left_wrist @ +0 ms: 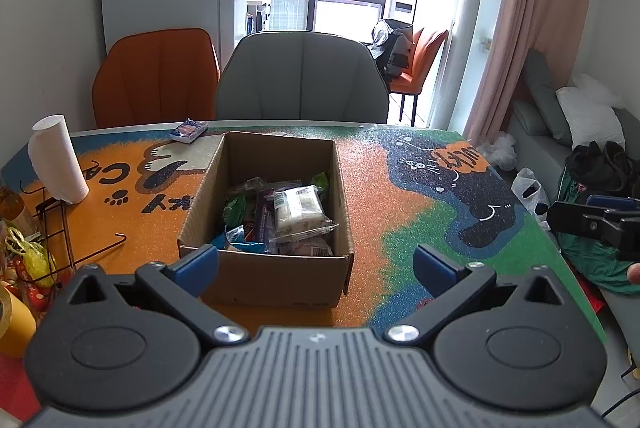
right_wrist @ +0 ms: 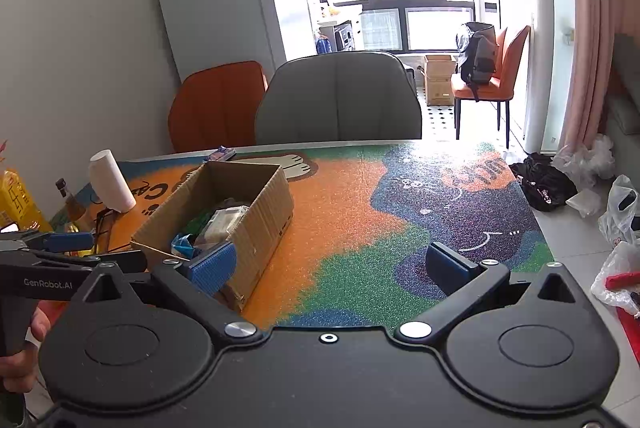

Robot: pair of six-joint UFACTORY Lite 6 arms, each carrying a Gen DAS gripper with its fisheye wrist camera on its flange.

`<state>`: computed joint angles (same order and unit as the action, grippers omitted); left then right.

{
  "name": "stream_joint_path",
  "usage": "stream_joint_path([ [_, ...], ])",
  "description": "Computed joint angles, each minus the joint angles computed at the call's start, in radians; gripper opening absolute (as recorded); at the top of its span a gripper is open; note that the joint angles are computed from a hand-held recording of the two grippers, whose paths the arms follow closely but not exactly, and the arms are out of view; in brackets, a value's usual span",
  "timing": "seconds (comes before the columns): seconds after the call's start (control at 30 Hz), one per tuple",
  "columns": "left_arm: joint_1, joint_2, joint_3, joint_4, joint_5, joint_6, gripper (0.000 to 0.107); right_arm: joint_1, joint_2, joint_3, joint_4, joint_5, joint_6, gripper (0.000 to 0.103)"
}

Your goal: Organize snacks

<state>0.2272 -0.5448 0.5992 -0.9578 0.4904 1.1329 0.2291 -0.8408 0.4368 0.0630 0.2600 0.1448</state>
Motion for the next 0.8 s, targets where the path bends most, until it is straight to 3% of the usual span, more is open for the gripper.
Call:
stream_joint_path([
  [0.8,0.011,-0.021,-0.025,-0.014,0.010,0.025,0.103,-0.014,-0.023,-0.013,0.081,0.010,-0.087,0.103],
])
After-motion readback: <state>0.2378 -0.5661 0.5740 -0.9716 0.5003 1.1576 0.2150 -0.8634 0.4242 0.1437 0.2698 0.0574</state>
